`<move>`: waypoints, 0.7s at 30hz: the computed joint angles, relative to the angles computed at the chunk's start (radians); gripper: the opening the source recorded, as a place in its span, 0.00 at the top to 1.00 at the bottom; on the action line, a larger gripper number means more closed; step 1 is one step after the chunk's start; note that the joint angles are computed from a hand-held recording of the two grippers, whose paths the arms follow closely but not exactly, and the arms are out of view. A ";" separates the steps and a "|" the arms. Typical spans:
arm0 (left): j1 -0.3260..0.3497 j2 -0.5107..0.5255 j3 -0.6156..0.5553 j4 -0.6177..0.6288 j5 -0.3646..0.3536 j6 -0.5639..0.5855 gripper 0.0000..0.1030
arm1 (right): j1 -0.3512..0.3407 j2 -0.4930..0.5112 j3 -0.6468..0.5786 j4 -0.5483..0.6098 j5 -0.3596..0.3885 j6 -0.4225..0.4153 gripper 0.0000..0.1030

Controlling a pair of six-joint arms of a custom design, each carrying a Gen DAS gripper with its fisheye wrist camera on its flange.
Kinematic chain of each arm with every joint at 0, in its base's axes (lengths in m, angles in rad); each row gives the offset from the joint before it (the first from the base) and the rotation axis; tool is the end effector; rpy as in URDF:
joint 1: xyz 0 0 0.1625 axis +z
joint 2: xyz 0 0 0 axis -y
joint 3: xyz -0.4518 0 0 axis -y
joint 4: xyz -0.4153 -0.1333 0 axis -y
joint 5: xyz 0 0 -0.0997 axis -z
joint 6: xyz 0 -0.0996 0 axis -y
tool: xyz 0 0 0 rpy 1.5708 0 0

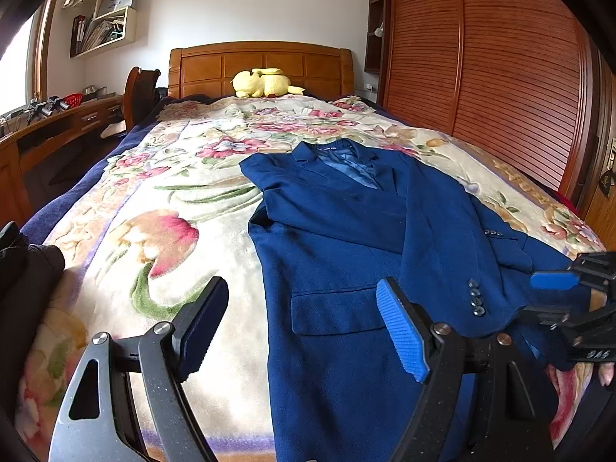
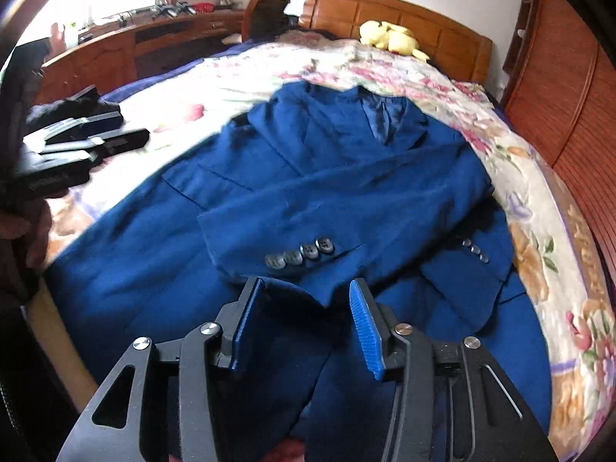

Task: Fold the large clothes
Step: 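Withdraw the right tool from the folded sleeve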

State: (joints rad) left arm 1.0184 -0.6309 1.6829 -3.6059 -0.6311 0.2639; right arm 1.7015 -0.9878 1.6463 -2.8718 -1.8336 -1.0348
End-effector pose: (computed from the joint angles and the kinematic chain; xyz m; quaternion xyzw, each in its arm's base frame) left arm -0.1722 -0.6867 0.1187 0.1159 0.8063 -0.4739 0.3345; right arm 0.1996 -0.6945 0.2683 0.4831 -0.8082 0.2273 0.2486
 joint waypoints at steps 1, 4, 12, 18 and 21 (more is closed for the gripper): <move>0.000 0.000 0.000 0.000 0.000 0.001 0.22 | 0.004 -0.003 -0.003 -0.003 0.006 -0.007 0.53; 0.000 -0.001 0.000 0.002 0.001 0.001 0.22 | 0.017 0.007 -0.029 -0.021 0.005 -0.021 0.52; 0.001 0.005 -0.001 0.009 0.002 0.011 0.22 | -0.012 0.084 -0.115 0.039 -0.050 0.078 0.52; -0.001 0.012 -0.009 0.019 -0.008 0.009 0.22 | -0.034 0.100 -0.122 0.137 -0.035 0.158 0.53; -0.002 0.010 -0.013 0.044 -0.027 -0.005 0.22 | -0.035 0.092 -0.120 0.136 -0.024 0.156 0.53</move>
